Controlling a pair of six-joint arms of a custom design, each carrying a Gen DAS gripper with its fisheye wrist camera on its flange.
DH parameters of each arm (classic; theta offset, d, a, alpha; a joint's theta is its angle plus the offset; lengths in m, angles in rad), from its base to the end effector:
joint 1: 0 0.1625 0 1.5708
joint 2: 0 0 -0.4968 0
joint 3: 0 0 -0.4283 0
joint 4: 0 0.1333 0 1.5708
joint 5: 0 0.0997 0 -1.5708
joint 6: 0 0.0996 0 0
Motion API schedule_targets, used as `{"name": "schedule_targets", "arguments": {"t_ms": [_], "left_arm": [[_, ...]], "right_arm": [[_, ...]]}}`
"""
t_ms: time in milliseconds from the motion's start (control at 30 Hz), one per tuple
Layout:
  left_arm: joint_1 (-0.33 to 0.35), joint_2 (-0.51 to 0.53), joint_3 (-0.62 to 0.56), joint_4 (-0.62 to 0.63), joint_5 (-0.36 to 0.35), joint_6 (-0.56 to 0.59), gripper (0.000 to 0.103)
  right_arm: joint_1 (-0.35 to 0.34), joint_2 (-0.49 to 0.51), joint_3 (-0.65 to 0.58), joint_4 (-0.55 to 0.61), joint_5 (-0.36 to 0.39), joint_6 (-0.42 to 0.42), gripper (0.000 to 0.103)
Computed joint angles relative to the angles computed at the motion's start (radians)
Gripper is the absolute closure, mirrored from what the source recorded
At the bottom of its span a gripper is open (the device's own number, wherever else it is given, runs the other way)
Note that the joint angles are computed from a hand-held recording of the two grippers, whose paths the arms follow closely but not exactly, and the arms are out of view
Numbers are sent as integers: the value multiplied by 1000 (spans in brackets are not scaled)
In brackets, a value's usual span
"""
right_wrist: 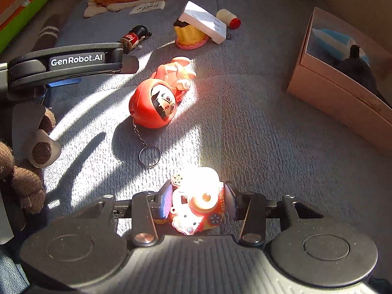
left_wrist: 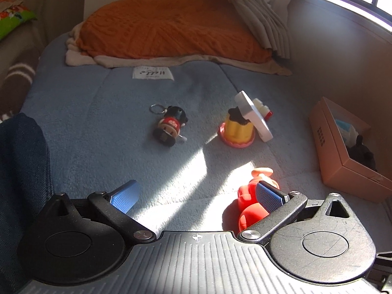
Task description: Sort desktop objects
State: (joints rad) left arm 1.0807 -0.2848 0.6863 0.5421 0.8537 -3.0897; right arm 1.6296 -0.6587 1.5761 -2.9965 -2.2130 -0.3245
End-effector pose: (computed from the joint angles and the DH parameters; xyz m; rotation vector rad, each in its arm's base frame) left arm -0.2174 -0.8297 0.0154 0.3628 2.3995 -0.9588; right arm 0.1193 -0.7735 0.1054 0.2533 -2.3925 0.5116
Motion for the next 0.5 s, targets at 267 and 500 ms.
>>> {"name": "schedule_targets", "arguments": {"t_ms": [267,500], "left_arm": [[6,30,-50,132,160,29,0],[-28,140,-202,301,210,44,0]], "right_arm": [[26,-166,169,-254,-28,-153,60],[-42,-168,123,-284,-80,-4,60]]}}
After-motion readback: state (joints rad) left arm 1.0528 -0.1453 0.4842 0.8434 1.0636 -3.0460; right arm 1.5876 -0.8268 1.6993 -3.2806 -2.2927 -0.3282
